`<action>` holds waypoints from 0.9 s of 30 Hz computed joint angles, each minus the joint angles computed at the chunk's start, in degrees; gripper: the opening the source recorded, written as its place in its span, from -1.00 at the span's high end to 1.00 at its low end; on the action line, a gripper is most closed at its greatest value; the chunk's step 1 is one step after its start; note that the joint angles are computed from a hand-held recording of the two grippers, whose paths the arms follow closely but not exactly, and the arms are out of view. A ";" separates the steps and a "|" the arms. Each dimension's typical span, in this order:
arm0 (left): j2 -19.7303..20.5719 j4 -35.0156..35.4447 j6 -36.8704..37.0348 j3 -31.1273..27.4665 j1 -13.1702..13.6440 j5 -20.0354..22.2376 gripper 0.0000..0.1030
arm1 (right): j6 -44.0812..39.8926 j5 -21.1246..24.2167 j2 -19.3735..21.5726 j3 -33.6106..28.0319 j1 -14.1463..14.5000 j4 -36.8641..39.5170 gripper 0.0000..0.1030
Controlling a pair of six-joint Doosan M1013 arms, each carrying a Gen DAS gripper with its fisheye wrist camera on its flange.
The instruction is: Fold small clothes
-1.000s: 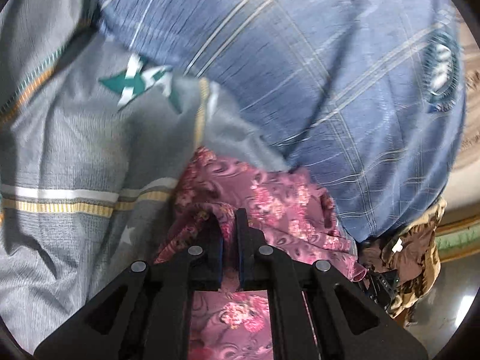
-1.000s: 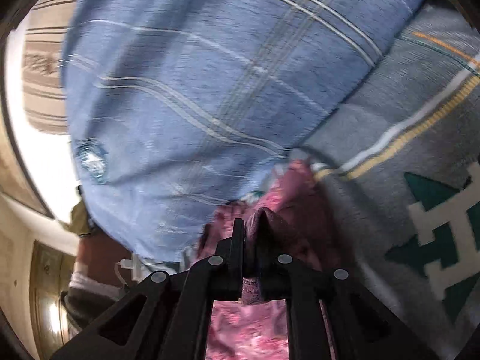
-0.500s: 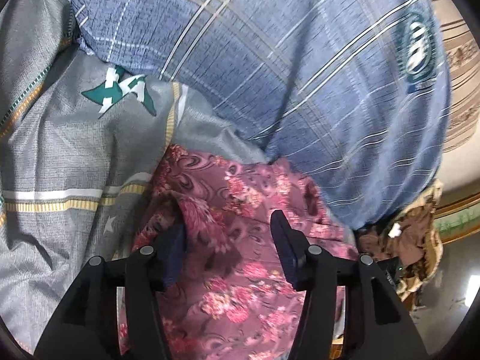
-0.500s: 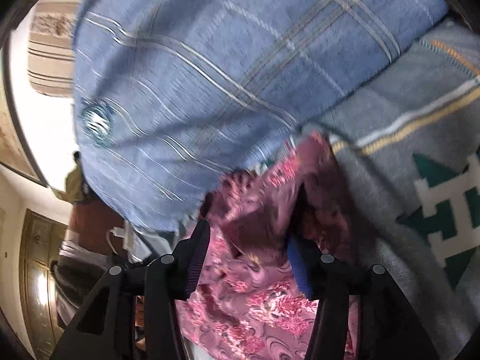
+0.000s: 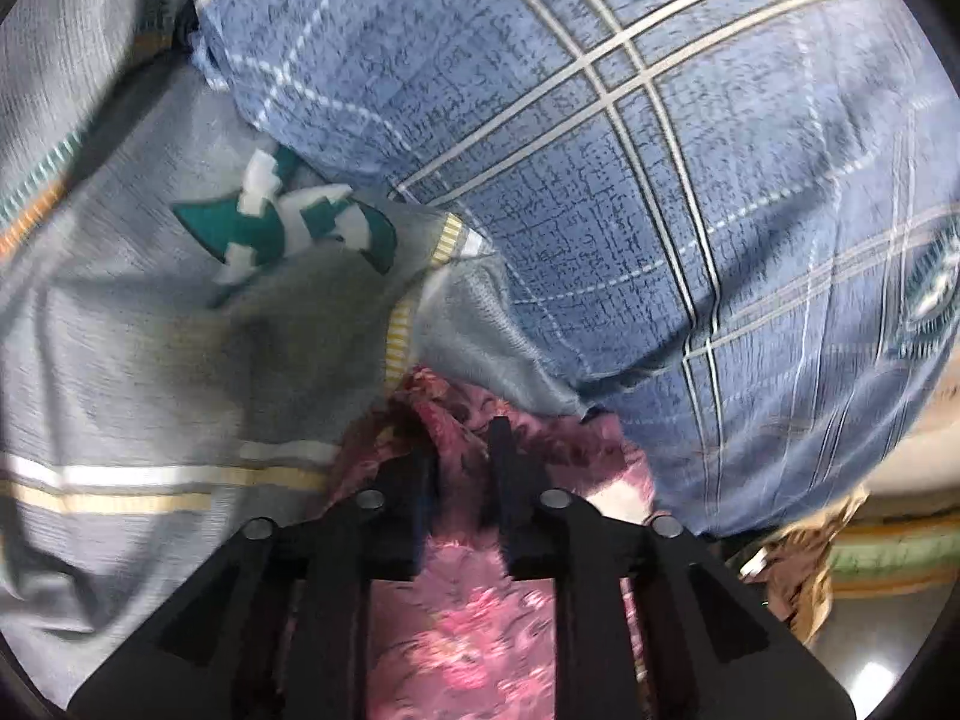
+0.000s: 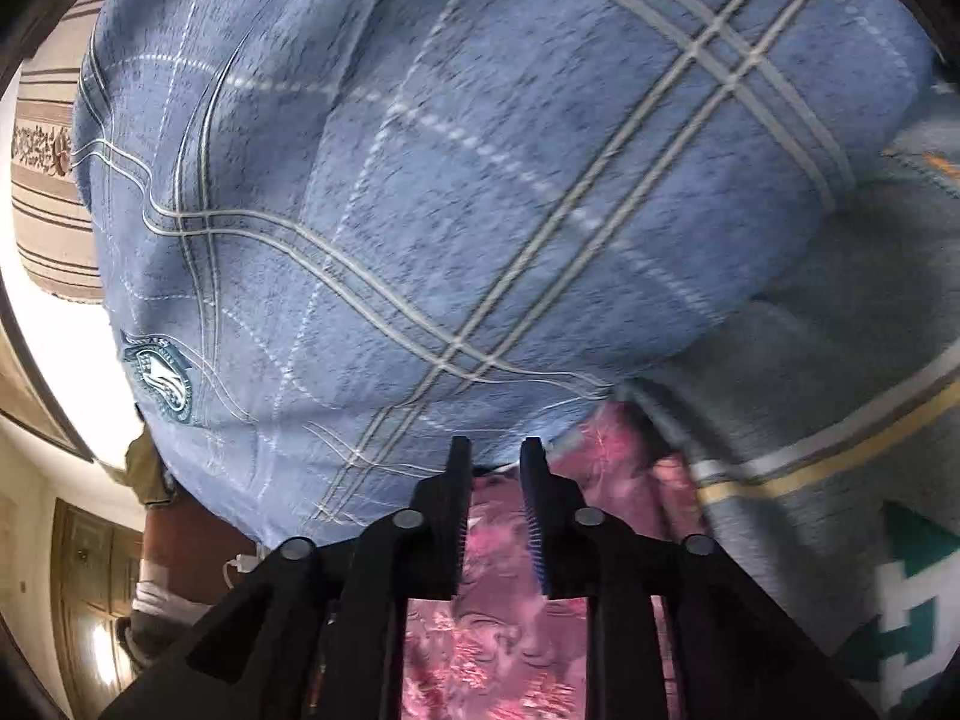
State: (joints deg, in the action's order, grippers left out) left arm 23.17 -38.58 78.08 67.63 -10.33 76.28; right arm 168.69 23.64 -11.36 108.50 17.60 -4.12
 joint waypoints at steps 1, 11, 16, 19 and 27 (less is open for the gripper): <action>-0.58 1.71 0.83 0.16 0.25 -0.83 0.12 | 1.33 1.33 -0.54 0.08 0.84 -2.93 0.40; -3.56 -0.57 10.26 3.18 1.08 0.17 -0.02 | -4.25 11.60 0.11 -2.17 5.56 -6.25 0.10; -4.24 12.55 16.51 2.83 -4.48 -0.92 -0.03 | -7.92 17.79 3.07 -5.37 6.01 -7.31 -0.02; -2.28 22.90 13.93 0.05 -7.72 -2.68 -0.03 | -9.86 21.28 5.15 -7.31 6.17 -7.99 -0.02; 1.45 21.22 4.85 -5.71 -4.14 -1.07 -0.02 | -7.86 22.35 4.56 -7.22 5.20 -9.96 -0.06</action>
State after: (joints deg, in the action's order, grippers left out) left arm 24.63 -17.36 82.93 61.92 -14.47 75.22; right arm 160.84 45.99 -6.80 101.28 22.80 -14.07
